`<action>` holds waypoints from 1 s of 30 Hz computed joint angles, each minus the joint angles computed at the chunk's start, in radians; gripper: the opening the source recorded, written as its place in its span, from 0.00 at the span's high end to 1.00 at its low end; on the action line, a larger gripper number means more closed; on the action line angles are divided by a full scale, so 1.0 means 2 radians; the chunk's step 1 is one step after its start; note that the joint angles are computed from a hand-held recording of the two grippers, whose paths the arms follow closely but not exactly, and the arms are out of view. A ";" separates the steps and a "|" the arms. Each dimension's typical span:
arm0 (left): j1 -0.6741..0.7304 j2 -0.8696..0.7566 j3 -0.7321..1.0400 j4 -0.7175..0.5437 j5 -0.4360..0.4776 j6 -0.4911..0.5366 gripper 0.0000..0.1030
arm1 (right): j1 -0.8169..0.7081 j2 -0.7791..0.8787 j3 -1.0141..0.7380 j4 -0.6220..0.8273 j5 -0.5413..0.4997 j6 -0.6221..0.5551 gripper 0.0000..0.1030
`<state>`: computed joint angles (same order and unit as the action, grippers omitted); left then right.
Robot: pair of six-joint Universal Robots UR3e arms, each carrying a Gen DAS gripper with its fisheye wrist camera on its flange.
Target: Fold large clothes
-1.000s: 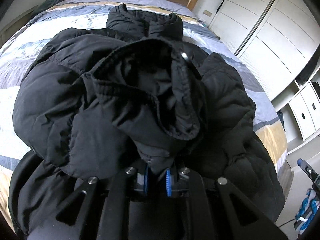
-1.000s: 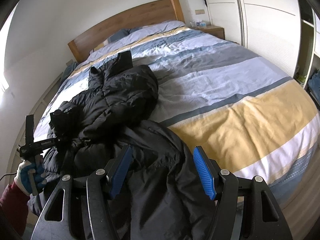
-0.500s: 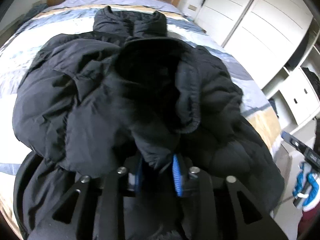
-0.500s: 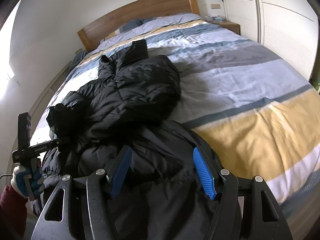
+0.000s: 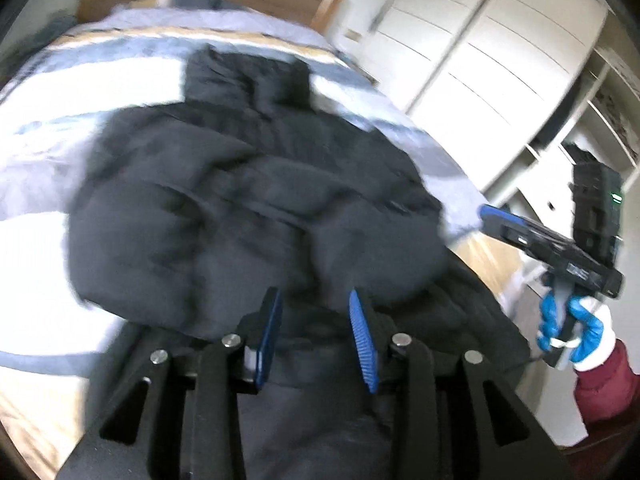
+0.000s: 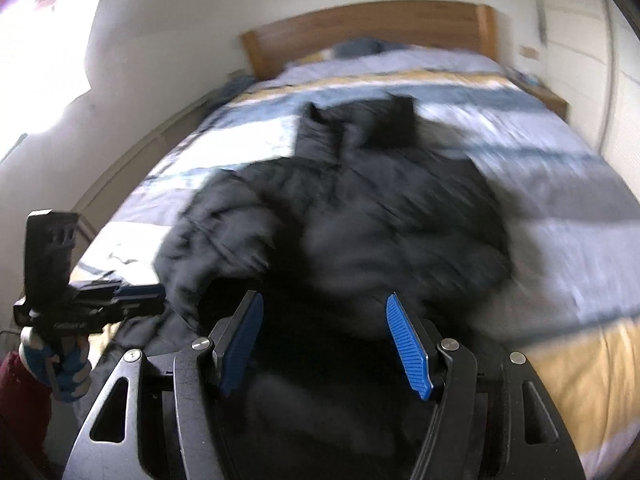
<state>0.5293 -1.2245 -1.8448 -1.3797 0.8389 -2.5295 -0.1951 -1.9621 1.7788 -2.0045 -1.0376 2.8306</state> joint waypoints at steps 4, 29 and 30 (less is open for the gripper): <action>0.030 -0.058 0.033 0.056 0.024 -0.032 0.68 | 0.109 0.110 -0.084 -0.062 -0.021 0.042 0.38; -0.039 -0.204 0.222 0.062 0.141 -0.082 0.49 | 0.061 0.165 -0.118 0.022 -0.008 -0.051 0.38; -0.042 -0.228 0.268 0.047 0.141 -0.094 0.48 | 0.047 0.171 -0.140 0.032 -0.008 -0.058 0.38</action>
